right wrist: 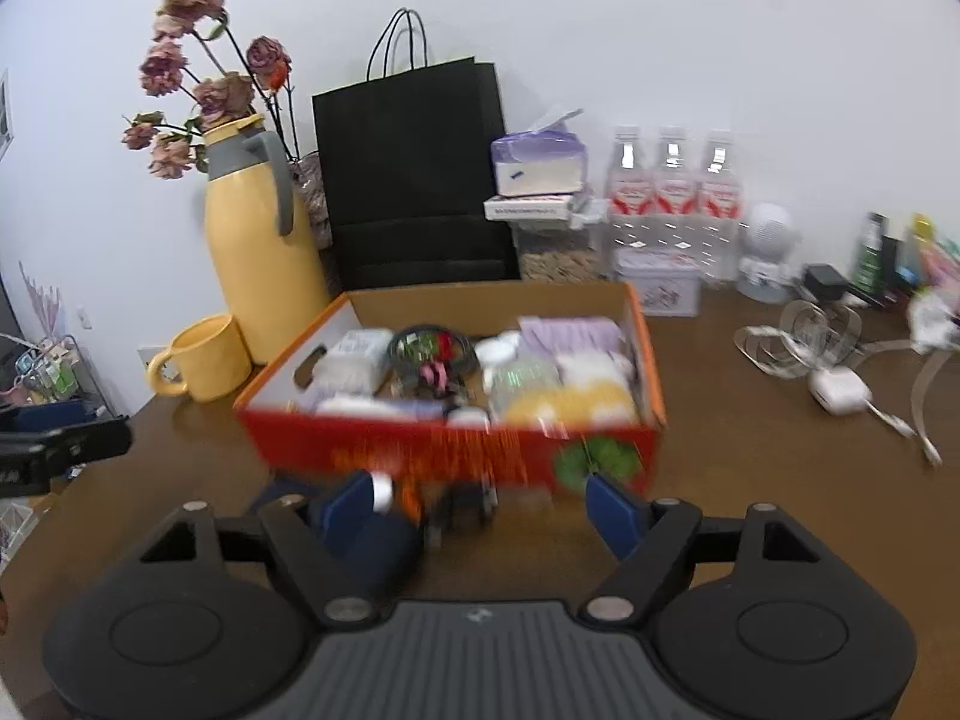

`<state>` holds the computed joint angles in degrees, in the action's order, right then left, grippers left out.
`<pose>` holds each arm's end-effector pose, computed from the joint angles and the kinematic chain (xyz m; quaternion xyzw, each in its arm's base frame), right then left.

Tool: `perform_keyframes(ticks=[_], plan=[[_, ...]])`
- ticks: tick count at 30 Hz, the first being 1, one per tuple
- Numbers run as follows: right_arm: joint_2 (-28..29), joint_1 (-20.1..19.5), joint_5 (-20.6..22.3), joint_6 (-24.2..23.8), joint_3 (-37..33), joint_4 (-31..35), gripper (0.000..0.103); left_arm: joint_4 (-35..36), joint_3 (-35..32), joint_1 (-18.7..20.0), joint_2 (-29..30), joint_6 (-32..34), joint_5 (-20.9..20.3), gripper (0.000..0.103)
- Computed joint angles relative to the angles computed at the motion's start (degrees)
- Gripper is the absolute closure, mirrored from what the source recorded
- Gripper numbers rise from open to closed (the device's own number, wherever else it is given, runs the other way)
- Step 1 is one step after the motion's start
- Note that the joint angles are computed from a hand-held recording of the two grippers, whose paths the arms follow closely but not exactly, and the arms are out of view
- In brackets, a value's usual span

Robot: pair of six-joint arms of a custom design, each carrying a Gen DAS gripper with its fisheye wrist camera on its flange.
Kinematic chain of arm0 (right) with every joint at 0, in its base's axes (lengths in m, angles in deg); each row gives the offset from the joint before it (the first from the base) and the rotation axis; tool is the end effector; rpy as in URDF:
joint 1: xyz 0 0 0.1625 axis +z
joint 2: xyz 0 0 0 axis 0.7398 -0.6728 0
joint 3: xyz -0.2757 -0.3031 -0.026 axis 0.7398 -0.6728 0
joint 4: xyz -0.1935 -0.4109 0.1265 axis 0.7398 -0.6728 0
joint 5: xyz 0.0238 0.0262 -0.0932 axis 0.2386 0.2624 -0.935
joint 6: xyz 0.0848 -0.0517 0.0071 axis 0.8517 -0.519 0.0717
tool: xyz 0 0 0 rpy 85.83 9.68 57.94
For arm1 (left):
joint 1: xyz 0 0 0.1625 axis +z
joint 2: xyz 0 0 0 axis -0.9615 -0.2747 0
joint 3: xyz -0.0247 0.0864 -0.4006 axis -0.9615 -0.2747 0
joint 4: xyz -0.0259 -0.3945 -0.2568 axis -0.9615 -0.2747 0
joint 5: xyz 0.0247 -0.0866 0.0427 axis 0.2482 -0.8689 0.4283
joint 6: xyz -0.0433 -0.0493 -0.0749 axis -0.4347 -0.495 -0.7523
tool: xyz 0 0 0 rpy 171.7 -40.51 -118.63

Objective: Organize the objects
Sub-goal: 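Withdraw both tools back toward the navy pouch, then grasp the clear bottle cap with left tool while right tool grasps a small item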

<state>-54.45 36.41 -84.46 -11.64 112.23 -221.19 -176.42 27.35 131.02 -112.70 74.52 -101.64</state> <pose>0.0466 -0.7458 0.2000 0.2529 -0.8589 0.3858 0.2225 -0.1974 -0.6766 0.0521 0.2338 0.8012 -0.4612 0.3013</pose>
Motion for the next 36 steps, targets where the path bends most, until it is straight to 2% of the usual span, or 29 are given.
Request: perform_keyframes(ticks=[2,4,6,8,10,13,16,18,20,24,27,30,31,33,36], plan=[[-4.1,-1.1,1.3,-1.2,7.8,-4.7,0.023,-5.4,5.2,-1.7,-0.8,0.9,1.6,0.002],[-7.2,-2.2,2.8,-2.3,14.2,-9.0,0.019,-8.6,9.4,-3.8,-0.9,0.5,4.8,0.002],[-10.2,-3.2,4.3,-3.7,19.8,-11.1,0.019,-8.7,13.3,-5.5,-1.7,-3.7,6.6,0.002],[-12.9,-4.4,6.1,-3.3,24.2,-11.7,0.018,-6.5,16.5,-6.2,-3.2,-9.1,5.0,0.001],[-14.7,-5.0,6.6,-3.1,26.4,-10.4,0.018,-4.8,17.7,-6.7,-3.8,-11.8,4.4,0.001],[-15.1,-5.2,4.8,-5.0,27.6,-11.6,0.018,-5.6,17.2,-7.3,-3.1,-10.3,5.4,0.001],[-14.9,-5.6,5.3,-4.5,27.4,-12.5,0.018,-6.4,15.6,-6.1,-2.2,-8.2,3.1,0.001],[-14.2,-6.1,6.2,-3.4,26.4,-11.3,0.018,-4.9,12.6,-4.3,-0.9,-7.2,1.1,0.002],[-12.4,-6.2,6.4,-2.8,24.4,-10.6,0.021,-2.2,7.7,-2.7,1.4,-6.0,1.0,0.017],[-6.9,-5.3,5.2,-2.5,17.6,-10.5,0.03,2.6,-5.1,1.0,7.4,2.2,-1.9,0.033],[-2.0,-4.6,4.4,-1.6,9.8,-7.3,0.041,10.7,-16.4,4.1,12.2,4.2,-5.6,0.045],[3.5,-3.9,3.0,0.4,1.0,-3.1,0.043,21.2,-27.2,6.2,16.9,1.9,-4.7,0.049],[5.4,-3.7,2.7,0.6,-1.8,-2.0,0.043,24.0,-30.4,6.7,18.5,1.1,-3.9,0.053],[8.3,-3.4,2.2,1.2,-6.2,0.3,0.043,27.6,-33.9,7.4,20.3,-0.3,-3.5,0.057],[12.1,-3.1,2.1,1.1,-12.3,2.9,0.043,28.7,-32.9,8.0,19.5,0.5,-5.3,0.061]])
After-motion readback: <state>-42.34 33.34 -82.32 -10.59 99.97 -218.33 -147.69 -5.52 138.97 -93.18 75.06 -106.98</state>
